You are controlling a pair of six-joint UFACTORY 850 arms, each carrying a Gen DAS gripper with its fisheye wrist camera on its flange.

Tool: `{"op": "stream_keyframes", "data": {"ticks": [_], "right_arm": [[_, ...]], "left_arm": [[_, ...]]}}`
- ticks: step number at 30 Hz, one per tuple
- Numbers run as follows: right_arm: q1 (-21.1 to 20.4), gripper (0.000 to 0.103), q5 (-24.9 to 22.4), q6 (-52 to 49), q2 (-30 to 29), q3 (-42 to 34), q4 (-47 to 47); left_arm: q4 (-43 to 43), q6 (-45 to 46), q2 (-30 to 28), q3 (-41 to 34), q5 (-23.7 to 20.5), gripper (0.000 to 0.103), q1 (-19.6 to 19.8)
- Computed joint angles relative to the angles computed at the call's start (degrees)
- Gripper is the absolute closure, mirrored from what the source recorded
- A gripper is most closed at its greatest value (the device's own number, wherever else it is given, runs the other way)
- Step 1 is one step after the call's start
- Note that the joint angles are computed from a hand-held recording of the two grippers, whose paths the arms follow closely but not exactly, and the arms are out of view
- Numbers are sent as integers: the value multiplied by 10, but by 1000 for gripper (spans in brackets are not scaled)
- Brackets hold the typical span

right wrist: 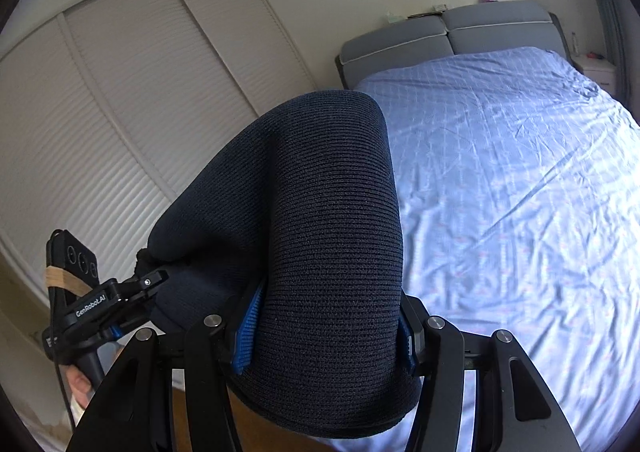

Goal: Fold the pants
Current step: 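Carry the folded pants with both grippers onto the black clothes stack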

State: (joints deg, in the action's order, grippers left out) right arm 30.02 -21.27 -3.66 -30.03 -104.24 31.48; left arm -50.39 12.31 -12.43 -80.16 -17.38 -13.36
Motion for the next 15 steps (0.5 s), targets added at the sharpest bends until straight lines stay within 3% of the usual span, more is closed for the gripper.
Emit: {"op": "stream_keyframes", "data": {"ticks": [3,6,13,15], "right_arm": [[36,47,6,111,-33,-52,-92],[60,48,-15,175,-76,-127,-160],[63,47,-76,138,-186,-303,-134],[65,47,-98,129,-227,-369,-121]], "left_arm": [[-77,100,27,28,-31,54,50],[-106,132,44,43,-56,54,86],[-135,175,71,67,-44,54,123],[-102,140,70,62,-42,54,132]]}}
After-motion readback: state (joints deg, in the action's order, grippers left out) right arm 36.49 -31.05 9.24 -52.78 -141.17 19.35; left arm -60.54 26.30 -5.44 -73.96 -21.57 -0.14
